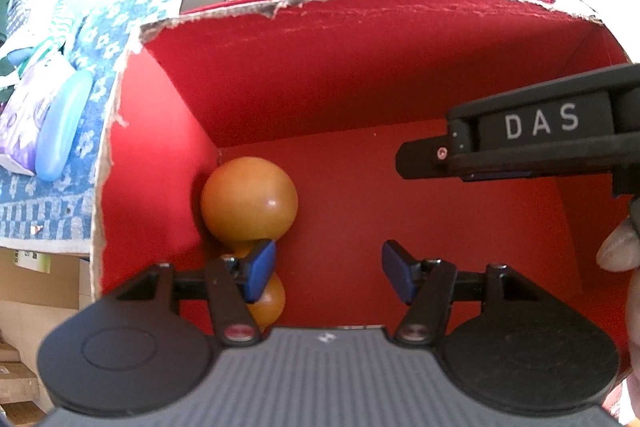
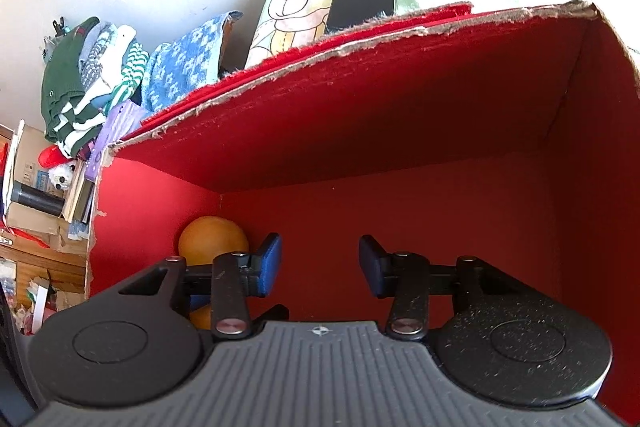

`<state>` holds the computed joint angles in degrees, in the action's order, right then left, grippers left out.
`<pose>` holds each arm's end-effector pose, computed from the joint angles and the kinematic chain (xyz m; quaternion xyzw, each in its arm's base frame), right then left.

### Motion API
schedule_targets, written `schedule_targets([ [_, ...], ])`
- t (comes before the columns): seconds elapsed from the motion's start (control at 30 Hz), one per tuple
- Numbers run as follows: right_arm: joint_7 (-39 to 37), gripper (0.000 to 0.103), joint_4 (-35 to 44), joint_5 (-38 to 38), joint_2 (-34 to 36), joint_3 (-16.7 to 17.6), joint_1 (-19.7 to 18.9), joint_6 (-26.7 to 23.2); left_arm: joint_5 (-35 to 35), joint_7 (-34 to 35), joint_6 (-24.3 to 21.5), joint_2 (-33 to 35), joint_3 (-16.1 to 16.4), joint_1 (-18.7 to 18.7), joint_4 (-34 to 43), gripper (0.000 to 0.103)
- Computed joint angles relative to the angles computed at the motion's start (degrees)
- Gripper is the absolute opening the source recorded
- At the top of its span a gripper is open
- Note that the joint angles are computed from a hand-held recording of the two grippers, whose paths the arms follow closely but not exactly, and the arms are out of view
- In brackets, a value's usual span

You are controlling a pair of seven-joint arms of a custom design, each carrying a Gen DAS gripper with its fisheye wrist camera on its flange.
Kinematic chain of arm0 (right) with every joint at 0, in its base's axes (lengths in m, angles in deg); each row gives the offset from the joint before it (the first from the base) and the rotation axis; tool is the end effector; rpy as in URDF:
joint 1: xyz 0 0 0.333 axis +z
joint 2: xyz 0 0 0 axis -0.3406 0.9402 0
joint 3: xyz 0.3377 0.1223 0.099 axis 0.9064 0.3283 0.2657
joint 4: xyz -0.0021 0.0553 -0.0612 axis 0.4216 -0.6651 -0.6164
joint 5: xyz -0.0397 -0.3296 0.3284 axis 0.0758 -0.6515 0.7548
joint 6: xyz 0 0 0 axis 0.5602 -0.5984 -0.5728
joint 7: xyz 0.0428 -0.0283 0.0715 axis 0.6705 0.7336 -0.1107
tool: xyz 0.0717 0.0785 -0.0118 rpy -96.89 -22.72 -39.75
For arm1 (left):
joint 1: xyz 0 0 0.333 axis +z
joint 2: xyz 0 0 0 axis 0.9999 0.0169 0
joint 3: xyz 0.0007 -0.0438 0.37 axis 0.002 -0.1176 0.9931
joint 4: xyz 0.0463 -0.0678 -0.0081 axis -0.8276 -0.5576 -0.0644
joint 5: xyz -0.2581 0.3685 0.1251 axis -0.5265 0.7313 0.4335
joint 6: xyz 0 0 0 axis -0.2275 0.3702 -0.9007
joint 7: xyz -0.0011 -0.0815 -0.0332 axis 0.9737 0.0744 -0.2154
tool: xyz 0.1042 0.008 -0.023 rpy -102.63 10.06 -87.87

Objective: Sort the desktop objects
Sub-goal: 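Lift the open right gripper out of the red box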

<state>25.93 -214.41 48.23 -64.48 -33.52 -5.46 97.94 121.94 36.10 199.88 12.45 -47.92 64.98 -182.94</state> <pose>0.5942 0.1876 0.3172 -0.6868 0.6603 0.0560 0.2986 0.5510 -0.4359 0.3286 -0.7138 0.6738 -0.1255 0.1443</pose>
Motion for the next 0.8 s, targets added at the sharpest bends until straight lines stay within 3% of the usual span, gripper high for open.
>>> schedule_targets([
  [0.07,-0.41,0.046,0.02,0.52,0.02,0.09,-0.04,0.17,2.64,-4.44,0.25,-0.55,-0.79,-0.75,-2.33,0.065],
  [0.13,-1.03,0.046,0.06,1.06,0.01,0.16,-0.17,-0.12,1.86,-2.81,1.13,0.35,0.64,-1.80,-1.33,0.065],
  [0.17,-1.51,0.047,-0.01,1.63,-0.06,0.22,-0.26,-0.10,2.07,-3.90,0.10,-1.66,-0.95,-1.15,-3.02,0.065],
  [0.37,-3.90,0.047,-0.06,3.74,-0.22,0.29,-0.27,-0.19,2.64,-2.71,0.43,-1.83,-0.45,-1.52,-3.16,0.069],
  [0.6,-7.81,0.047,-0.12,9.49,-0.79,0.31,-1.50,-2.90,5.63,-5.81,-7.88,-0.68,-0.28,-4.31,0.51,0.071],
  [0.8,-15.75,0.047,-3.11,18.89,-5.81,-1.12,-3.02,-8.12,11.81,-13.14,-11.94,-3.67,-0.45,-6.93,0.46,0.084],
])
